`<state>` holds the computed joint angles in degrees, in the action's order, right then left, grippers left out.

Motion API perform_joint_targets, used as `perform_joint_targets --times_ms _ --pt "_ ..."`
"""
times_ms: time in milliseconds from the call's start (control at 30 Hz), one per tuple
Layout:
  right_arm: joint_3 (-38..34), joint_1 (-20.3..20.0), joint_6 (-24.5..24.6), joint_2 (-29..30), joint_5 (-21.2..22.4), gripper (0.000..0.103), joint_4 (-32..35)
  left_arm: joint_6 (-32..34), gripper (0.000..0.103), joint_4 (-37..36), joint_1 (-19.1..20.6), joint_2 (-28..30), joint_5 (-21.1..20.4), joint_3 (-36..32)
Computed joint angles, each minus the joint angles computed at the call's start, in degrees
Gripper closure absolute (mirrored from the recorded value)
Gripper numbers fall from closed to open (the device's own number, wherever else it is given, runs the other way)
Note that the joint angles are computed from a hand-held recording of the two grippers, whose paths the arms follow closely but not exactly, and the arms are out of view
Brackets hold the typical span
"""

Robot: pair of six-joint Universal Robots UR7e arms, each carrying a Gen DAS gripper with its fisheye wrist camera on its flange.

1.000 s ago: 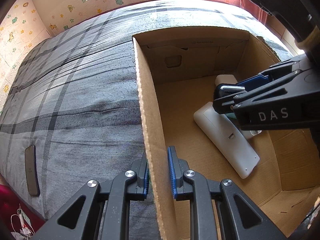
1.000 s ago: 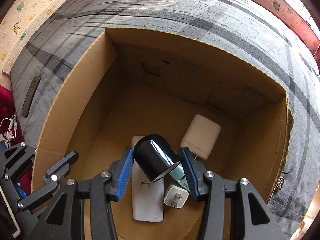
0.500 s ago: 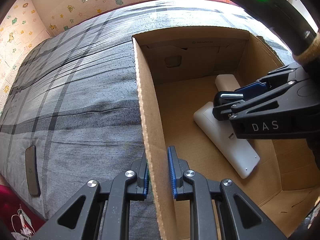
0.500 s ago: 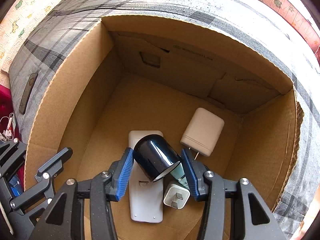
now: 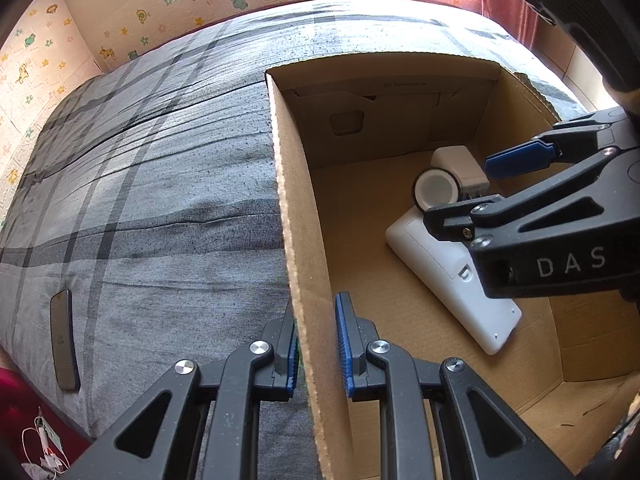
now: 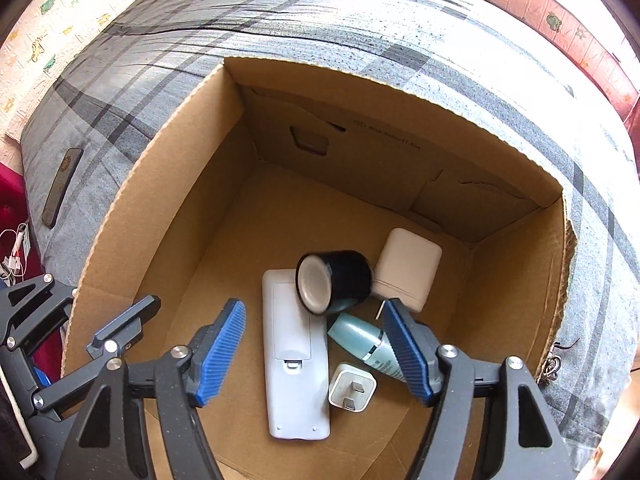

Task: Organize rigid objects
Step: 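Open the right gripper to release the black object in the box, then withdraw the right gripper toward the keyring on the bed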

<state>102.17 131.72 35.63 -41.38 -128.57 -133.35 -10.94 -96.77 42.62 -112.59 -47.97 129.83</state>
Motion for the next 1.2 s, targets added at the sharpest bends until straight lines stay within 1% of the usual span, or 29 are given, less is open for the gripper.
perform_joint_targets --times_ms 100,167,267,333,467,633,1000,1200 --pt "-0.52 0.71 0.93 -0.19 -0.06 0.023 0.69 0.11 0.084 -0.12 0.12 0.08 0.0 0.01" --pt "-0.76 1.23 1.34 -0.29 -0.7 0.019 1.24 0.21 0.084 -0.33 0.31 0.19 -0.11 -0.04" --pt "-0.99 1.94 1.98 -0.65 -1.63 0.017 2.24 0.4 0.084 -0.47 0.53 0.3 -0.16 -0.15" --pt "-1.26 2.35 2.56 -0.94 -1.93 0.013 3.06 0.46 0.084 -0.48 0.55 0.29 -0.12 -0.16" --pt "-1.54 2.97 3.62 -1.46 -2.79 0.008 4.19 0.45 0.084 -0.49 0.53 0.31 -0.11 -0.14" --pt "-0.9 3.73 4.42 -2.6 -3.74 0.0 3.86 0.62 0.084 -0.52 0.62 0.4 -0.01 -0.21" --pt "1.21 5.01 7.02 -6.29 -6.32 0.0 4.07 0.06 0.084 -0.05 0.18 0.52 0.15 -0.14" --pt "3.9 4.91 9.75 -9.64 -8.01 0.0 4.77 0.05 0.084 0.11 0.06 0.34 0.31 0.0"
